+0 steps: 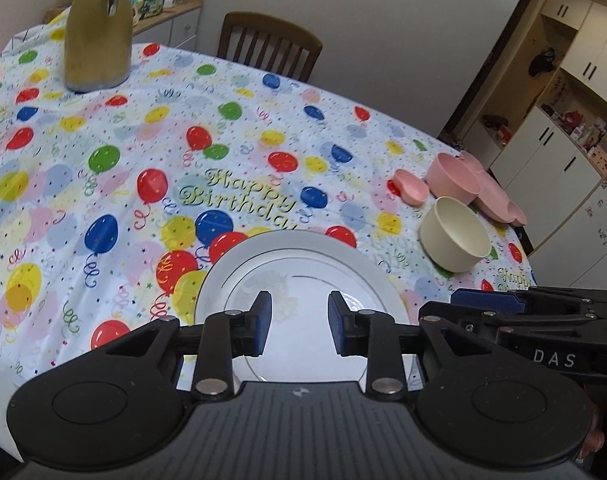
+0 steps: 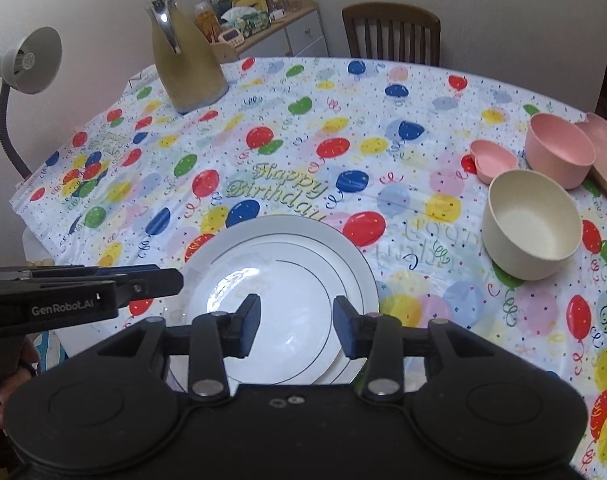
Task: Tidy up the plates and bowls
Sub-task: 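Open both grippers and pull them back from the stacked plates, then move both grippers past the cream bowl toward the pink mouse-shaped plate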
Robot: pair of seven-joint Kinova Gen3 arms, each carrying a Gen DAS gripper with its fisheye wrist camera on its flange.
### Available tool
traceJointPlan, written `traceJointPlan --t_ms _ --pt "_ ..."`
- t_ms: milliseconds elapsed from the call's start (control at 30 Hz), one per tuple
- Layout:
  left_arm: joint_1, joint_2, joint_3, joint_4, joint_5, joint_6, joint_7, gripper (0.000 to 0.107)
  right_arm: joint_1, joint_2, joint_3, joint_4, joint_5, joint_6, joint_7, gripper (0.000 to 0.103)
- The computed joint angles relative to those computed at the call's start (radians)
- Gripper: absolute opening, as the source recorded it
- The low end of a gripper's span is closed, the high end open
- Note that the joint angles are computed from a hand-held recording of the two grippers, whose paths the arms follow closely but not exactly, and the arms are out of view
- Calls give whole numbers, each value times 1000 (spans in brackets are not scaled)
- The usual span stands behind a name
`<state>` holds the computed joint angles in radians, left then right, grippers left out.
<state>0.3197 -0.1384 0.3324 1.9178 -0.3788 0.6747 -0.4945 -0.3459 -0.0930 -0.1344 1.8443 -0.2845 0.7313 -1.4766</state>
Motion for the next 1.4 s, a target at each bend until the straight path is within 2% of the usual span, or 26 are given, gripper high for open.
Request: traceJointPlan --t_ms 67,133,167,200,267,333,400,467,567,633,733,1000,1133,1233,1400 --pt "3 -6 4 -2 -4 -3 -5 32 -1 -27 -13 15 23 -16 -33 48" --pt "2 -14 14 0 -17 -10 1 42 -1 -54 -28 31 56 -34 -79 58" --pt "-2 -19 26 2 -35 -10 17 52 -1 -67 -34 37 72 -41 -99 60" --pt "-6 -24 40 4 -54 -12 35 58 -1 -81 -39 45 87 -46 -117 63" --pt "-7 -32 50 5 -68 -17 40 59 0 -105 -53 57 121 -55 -156 66" --pt "-7 -35 56 1 -71 -19 36 61 1 -128 -60 68 141 -61 -190 75" --pt "-10 -37 67 -3 -83 -18 40 67 9 -152 -78 77 173 -67 -238 80" --pt "-12 -42 77 -3 -96 -25 47 69 20 -178 -95 90 207 -75 -281 85" --pt "-11 -42 85 -11 -103 -32 37 70 49 -220 -138 117 269 -105 -361 97" --pt "-16 -42 102 -14 -126 -35 52 77 70 -242 -163 128 307 -115 -408 101" --pt "-26 -36 137 -21 -182 -27 107 80 93 -279 -186 154 348 -144 -458 103" --pt "33 11 134 -64 -233 1 146 80 102 -346 -177 191 368 -148 -475 103" --pt "80 61 132 -104 -299 34 199 80 148 -364 -195 207 399 -168 -484 103" --pt "124 114 121 -150 -339 71 234 80 133 -351 -147 211 386 -177 -451 103" --pt "205 227 85 -261 -387 138 268 80 40 -304 36 204 287 -177 -298 102"
